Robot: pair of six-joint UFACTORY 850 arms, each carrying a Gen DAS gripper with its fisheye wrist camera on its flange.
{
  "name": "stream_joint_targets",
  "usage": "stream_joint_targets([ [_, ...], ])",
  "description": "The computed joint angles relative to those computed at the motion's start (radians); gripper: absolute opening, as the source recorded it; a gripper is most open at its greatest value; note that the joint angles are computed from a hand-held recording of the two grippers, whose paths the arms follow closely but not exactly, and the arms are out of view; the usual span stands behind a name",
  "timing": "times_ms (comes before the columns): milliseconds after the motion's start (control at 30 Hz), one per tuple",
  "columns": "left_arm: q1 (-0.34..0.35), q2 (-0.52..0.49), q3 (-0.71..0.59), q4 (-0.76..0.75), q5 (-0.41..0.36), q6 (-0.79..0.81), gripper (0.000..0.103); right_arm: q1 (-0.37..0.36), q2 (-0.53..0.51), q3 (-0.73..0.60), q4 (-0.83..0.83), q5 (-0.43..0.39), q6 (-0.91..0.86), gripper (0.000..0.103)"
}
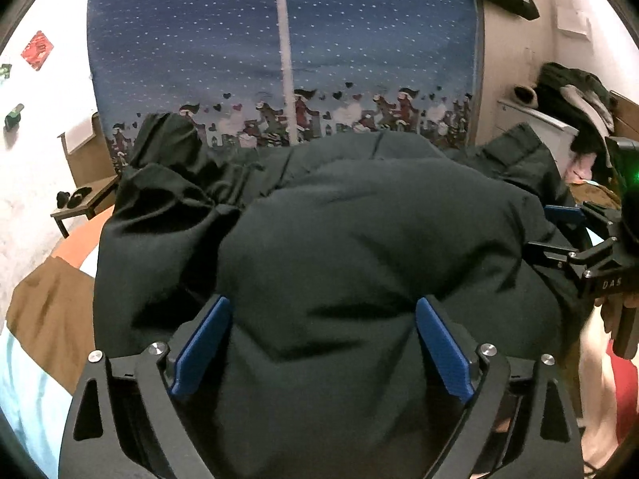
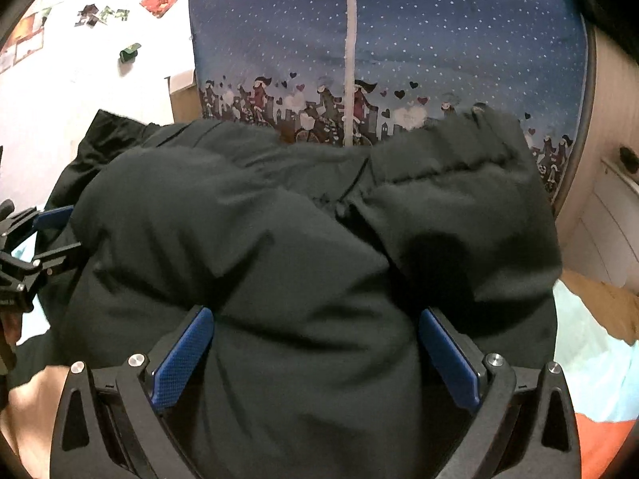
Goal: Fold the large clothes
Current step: 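Press both open grippers down on the folded jacket to flatten it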
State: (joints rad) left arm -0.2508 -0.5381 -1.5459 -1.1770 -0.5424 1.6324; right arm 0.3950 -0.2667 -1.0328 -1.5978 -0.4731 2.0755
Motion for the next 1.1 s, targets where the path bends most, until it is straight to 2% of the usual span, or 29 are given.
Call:
stream_joint_targets([
  [267, -0.018, -0.072, -0.098, -0.036, 0.055, -0.014, 0.102, -0.057, -0.086, -0.106, 0.013, -0.001, -0.056, 0.103],
  [633, -0.008, -0.248, -0.396, 0.169, 0.018, -0.324, 0.102, -0.136, -0.158, -0.192, 0.123, 0.042, -0.127, 0.103],
  [733, -0.001, -0.290, -0.461, 0.227, -0.027, -0.386, 0.102, -0.144, -0.175, -0.215, 0.162, 0.054, -0.179, 0.103],
  [900, 0.002, -0.410, -0.656, 0.352, -0.155, -0.561, 0.102, -0.186, -0.199, -0.236, 0.230, 0.153, -0.231, 0.103],
  [1000, 0.002, -0.452, -0.724, 0.376, -0.193, -0.606, 0.102, -0.205, -0.208, -0.243, 0.240, 0.199, -0.236, 0.103],
  [1100, 0.002, -0.461, -0.729, 0.347, -0.188, -0.592, 0.102, -0.221, -0.217, -0.247, 0.228, 0.235, -0.222, 0.103],
])
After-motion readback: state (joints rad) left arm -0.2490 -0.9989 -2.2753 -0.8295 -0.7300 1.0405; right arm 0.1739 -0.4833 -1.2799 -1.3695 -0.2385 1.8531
